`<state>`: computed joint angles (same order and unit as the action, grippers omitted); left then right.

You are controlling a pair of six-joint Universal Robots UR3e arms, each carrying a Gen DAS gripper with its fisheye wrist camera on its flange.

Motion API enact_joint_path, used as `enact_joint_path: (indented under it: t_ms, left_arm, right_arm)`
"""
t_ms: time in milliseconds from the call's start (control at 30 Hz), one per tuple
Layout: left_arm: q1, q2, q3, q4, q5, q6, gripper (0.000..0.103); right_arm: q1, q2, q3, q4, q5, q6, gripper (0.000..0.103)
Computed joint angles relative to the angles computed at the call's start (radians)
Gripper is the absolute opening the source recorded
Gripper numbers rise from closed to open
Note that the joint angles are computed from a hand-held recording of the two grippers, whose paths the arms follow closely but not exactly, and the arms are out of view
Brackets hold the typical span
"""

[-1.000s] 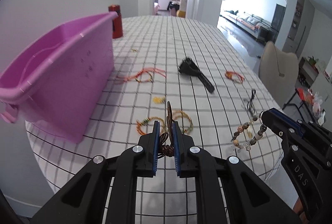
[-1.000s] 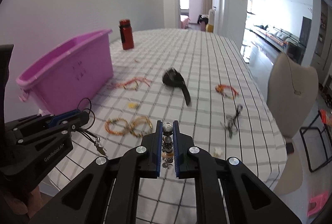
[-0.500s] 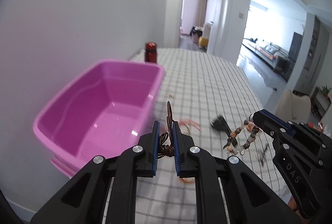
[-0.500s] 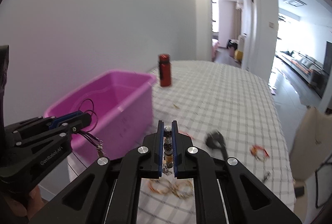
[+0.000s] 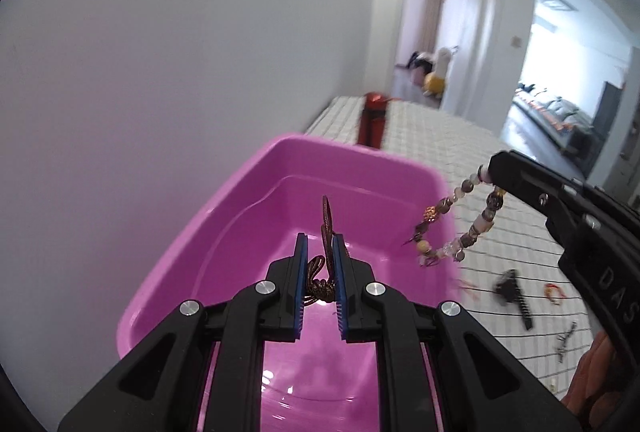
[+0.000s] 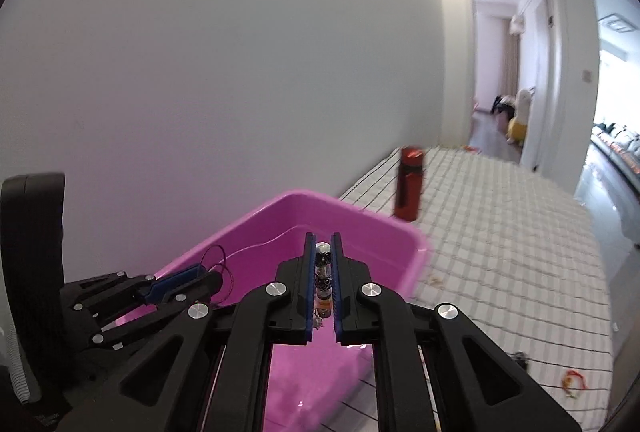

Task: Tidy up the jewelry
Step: 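Carry brown cord in left tool and beaded bracelet in right tool to pink tub, then open both tools to drop cord and bracelet into the pink tub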

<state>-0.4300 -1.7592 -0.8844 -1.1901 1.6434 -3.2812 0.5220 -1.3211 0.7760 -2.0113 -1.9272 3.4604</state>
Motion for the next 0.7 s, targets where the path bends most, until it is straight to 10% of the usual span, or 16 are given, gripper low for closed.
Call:
enact_joint_path:
  t_ms: [700]
  left_arm:
    - [0.070,-0.175,0.169,-0.307,-0.001,-0.140,0.013]
  right_arm:
    - [-0.231,0.147,-0.079,0.218,0.431,-0.101,0.007]
